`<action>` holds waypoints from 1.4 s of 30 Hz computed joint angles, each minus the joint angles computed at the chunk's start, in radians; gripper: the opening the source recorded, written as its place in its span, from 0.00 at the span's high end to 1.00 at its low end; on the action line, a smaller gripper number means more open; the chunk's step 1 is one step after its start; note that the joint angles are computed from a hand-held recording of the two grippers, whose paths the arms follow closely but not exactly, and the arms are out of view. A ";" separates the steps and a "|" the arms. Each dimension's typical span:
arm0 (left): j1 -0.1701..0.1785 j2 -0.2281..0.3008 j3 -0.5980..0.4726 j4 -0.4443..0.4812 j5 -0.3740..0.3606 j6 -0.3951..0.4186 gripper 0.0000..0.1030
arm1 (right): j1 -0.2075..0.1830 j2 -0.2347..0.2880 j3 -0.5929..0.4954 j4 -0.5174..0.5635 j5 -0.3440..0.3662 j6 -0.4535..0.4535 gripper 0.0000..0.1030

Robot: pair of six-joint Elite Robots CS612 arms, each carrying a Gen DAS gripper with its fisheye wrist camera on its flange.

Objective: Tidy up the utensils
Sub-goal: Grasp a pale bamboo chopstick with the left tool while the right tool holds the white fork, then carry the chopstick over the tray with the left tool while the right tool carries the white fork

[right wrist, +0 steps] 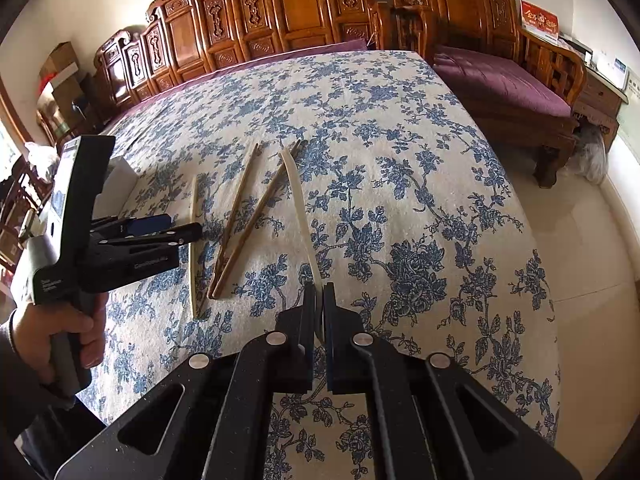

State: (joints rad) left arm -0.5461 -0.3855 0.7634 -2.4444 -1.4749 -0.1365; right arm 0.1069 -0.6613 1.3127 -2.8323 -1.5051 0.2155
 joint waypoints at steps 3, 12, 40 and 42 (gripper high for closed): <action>0.003 -0.019 0.030 0.004 -0.006 0.003 0.65 | 0.003 0.001 -0.002 0.005 0.001 -0.011 0.95; 0.013 -0.045 0.074 0.003 -0.024 0.028 0.92 | 0.012 0.004 -0.008 0.014 0.010 -0.018 0.95; 0.067 -0.154 0.258 -0.150 -0.066 0.078 0.96 | 0.031 0.015 -0.023 0.019 0.047 -0.046 0.95; 0.074 -0.168 0.277 -0.175 -0.073 0.083 0.96 | 0.033 0.018 -0.027 0.017 0.054 -0.041 0.95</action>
State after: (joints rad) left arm -0.4725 -0.5536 1.0400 -2.6190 -1.5477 -0.0534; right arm 0.1402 -0.6435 1.2854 -2.8156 -1.4512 0.1746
